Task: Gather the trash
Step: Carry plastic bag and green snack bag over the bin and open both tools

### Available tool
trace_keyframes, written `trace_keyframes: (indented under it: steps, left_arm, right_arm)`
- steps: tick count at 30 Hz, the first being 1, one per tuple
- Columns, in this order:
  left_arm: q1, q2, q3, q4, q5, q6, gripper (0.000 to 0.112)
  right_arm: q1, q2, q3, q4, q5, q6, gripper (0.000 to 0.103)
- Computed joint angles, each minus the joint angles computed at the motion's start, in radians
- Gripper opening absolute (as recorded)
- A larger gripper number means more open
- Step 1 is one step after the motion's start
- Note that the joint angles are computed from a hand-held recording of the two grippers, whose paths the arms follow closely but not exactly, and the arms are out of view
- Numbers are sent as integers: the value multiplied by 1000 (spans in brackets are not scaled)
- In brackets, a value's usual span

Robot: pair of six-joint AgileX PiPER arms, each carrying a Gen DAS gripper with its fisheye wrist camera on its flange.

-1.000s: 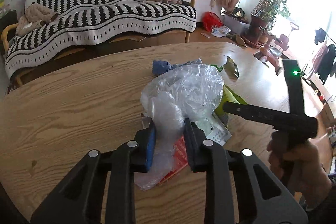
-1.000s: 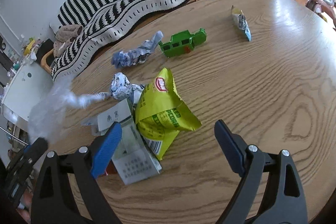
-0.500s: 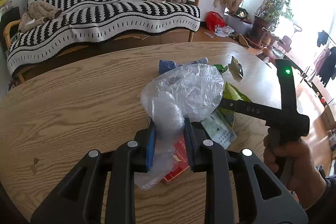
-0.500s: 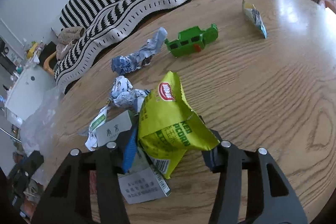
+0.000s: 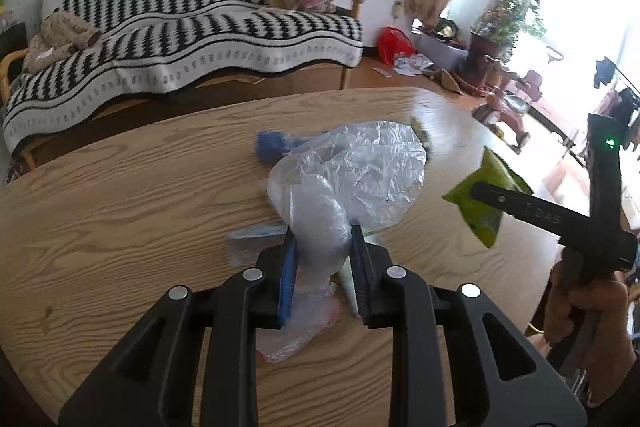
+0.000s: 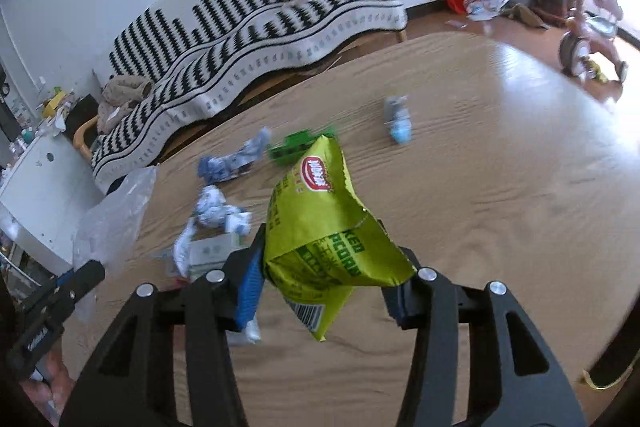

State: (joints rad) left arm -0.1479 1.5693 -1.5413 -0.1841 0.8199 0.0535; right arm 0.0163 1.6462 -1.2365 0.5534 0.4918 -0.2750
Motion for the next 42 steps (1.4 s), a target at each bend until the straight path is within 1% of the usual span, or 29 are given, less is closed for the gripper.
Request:
trace_keyframes:
  steps: [2, 5, 8, 10, 13, 16, 19, 21, 23, 26, 29, 34, 41, 42]
  left_arm:
    - [-51, 18, -27, 19, 1, -32, 24]
    - [-153, 50, -67, 60, -5, -93, 24]
    - [-263, 96, -118, 101, -9, -160, 24]
    - [-342, 137, -160, 127, -13, -201, 24]
    - [-452, 211, -232, 159, -8, -246, 24]
    - [-537, 283, -301, 168, -2, -271, 24]
    - [-616, 371, -401, 174, 20, -293, 24]
    - [-656, 429, -469, 168, 38, -297, 24]
    - [-693, 482, -529, 164, 54, -297, 24]
    - [-735, 560, -623, 156, 85, -290, 24]
    - [-763, 622, -694, 148, 112, -284, 24]
    - [-778, 685, -771, 139, 142, -275, 24]
    - [-788, 712, -797, 143, 150, -281, 24]
    - [-791, 723, -823, 147, 166, -285, 24]
  right_arm:
    - [-62, -46, 44, 24, 14, -57, 49]
    - [-201, -125, 112, 67, 54, -169, 49]
    - [-414, -177, 169, 147, 122, -342, 49]
    - [-547, -186, 185, 188, 171, -439, 49]
    - [-748, -173, 191, 234, 240, -576, 49]
    - [-925, -114, 161, 237, 295, -660, 49]
    - [-1039, -44, 122, 204, 320, -692, 49]
    - [-1093, 14, 90, 165, 334, -695, 49]
    - [-1123, 69, 58, 110, 328, -674, 49]
    - [-1167, 158, 0, 68, 348, -654, 50]
    - [-1186, 201, -30, 40, 359, -640, 50]
    - [-1187, 213, -42, 29, 363, -632, 50]
    - [-1182, 229, -62, 29, 364, -614, 50]
    - [-1183, 232, -65, 30, 365, -612, 52]
